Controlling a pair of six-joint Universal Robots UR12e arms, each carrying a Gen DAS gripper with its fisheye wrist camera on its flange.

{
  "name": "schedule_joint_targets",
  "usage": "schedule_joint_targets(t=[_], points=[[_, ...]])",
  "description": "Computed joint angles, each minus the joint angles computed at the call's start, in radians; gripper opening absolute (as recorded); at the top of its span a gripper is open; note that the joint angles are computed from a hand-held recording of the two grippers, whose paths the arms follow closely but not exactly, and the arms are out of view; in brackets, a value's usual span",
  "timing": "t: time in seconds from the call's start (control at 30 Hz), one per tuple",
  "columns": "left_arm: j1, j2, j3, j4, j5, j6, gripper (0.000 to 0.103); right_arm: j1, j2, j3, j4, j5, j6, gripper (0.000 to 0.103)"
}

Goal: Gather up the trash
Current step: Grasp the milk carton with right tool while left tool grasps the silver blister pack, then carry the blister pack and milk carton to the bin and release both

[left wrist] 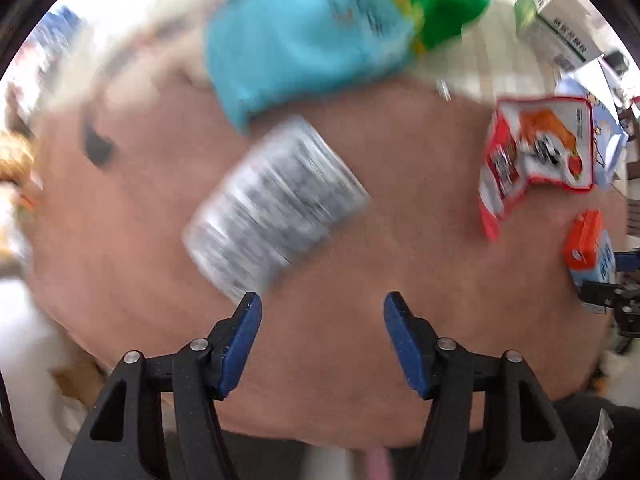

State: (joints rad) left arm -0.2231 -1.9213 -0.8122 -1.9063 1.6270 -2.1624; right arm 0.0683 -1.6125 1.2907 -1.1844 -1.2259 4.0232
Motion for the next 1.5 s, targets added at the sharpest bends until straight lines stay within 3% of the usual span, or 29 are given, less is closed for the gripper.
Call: schedule_joint_targets(t=[0.07, 0.17, 0.27, 0.4, 0.57, 0.7, 0.77, 0.8, 0.97, 1.07, 1.17, 1.23, 1.3, 1.4, 1.5], points=[[-0.011, 0.014, -0.037, 0.116, 0.015, 0.095, 0.062, 0.007, 0.012, -0.019, 0.023, -0.021, -0.014, 0.073], [-0.038, 0.016, -0.081, 0.231, 0.080, 0.274, 0.062, 0.015, 0.033, -0.043, 0.038, -0.047, -0.029, 0.075], [-0.062, -0.019, -0.048, 0.174, 0.142, 0.357, 0.062, 0.014, 0.047, -0.058, 0.042, -0.047, -0.030, 0.076], [-0.082, -0.052, 0.001, 0.053, 0.182, 0.404, 0.064, 0.005, 0.061, -0.072, 0.047, -0.048, -0.036, 0.076], [-0.103, -0.061, -0.004, 0.079, 0.202, 0.424, 0.081, -0.003, 0.065, -0.074, 0.048, -0.047, -0.038, 0.076], [-0.092, -0.103, 0.055, 0.052, 0.171, 0.435, 0.078, -0.005, 0.048, -0.050, 0.038, -0.028, -0.025, 0.076], [-0.069, -0.110, 0.073, 0.025, 0.150, 0.443, 0.063, -0.004, 0.032, -0.026, 0.022, -0.017, -0.014, 0.076], [-0.061, -0.118, 0.103, -0.024, 0.140, 0.428, 0.059, -0.004, 0.030, -0.021, 0.017, -0.014, -0.011, 0.076], [-0.031, -0.114, 0.113, -0.065, 0.112, 0.346, 0.058, 0.004, 0.008, 0.011, -0.021, -0.008, 0.018, 0.074], [-0.020, -0.114, 0.124, -0.112, 0.103, 0.227, 0.058, 0.009, -0.002, 0.023, -0.037, -0.011, 0.035, 0.064], [-0.004, -0.130, 0.177, -0.262, 0.072, 0.038, 0.058, 0.016, -0.018, 0.041, -0.050, -0.008, 0.043, 0.063], [0.005, -0.116, 0.165, -0.303, 0.056, -0.059, 0.058, 0.021, -0.029, 0.055, -0.053, -0.002, 0.047, 0.063], [0.007, -0.075, 0.098, -0.259, 0.047, -0.098, 0.059, 0.029, -0.037, 0.067, -0.052, -0.006, 0.060, 0.063], [-0.002, -0.001, -0.037, -0.085, 0.070, -0.111, 0.062, 0.042, -0.035, 0.067, -0.054, -0.036, 0.082, 0.064], [0.003, 0.009, -0.047, -0.077, 0.053, -0.159, 0.063, 0.065, -0.024, 0.053, -0.054, -0.085, 0.100, 0.064]])
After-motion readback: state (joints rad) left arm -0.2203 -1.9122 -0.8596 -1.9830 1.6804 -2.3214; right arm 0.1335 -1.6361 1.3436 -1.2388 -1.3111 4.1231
